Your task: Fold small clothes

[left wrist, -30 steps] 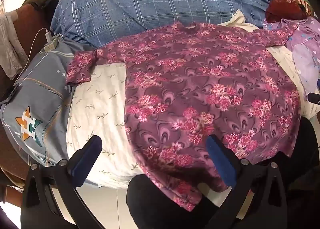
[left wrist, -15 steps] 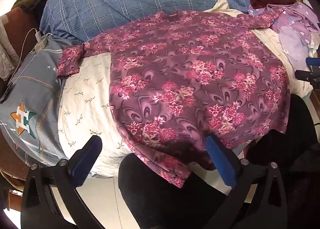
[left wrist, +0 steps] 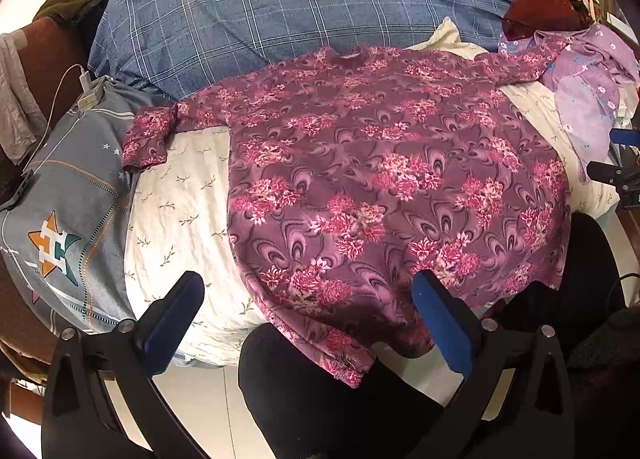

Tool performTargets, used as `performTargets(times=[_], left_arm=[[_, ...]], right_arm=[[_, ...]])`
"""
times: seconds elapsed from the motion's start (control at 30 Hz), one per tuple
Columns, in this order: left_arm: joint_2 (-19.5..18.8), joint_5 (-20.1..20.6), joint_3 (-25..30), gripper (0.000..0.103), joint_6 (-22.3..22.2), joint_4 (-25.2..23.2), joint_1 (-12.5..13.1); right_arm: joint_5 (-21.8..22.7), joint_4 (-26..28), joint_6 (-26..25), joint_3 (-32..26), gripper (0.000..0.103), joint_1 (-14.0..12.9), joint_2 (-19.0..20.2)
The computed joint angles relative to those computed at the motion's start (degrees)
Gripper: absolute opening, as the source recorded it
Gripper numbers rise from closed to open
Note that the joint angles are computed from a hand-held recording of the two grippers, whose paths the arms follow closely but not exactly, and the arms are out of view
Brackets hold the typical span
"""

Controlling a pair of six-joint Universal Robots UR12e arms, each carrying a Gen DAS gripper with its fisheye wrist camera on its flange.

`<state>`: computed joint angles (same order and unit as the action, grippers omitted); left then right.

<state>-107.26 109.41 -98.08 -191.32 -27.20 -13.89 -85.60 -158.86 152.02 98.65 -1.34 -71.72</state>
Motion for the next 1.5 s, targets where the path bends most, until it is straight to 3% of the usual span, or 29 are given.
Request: performTargets(times=[0.57,1.5], left_arm=[[-1.37,0.23,2.09,0.103,0.18,-2.83,0.27],[-5.21,-4.15,8.65,0.103,0.88,-5.83,1.79]], right_arm=[[1.25,1.69,1.52,-1.39,0.103,-0.2,1.55],[2.77,7.05,6.42,-5.7,0.103,-1.2,4.17]])
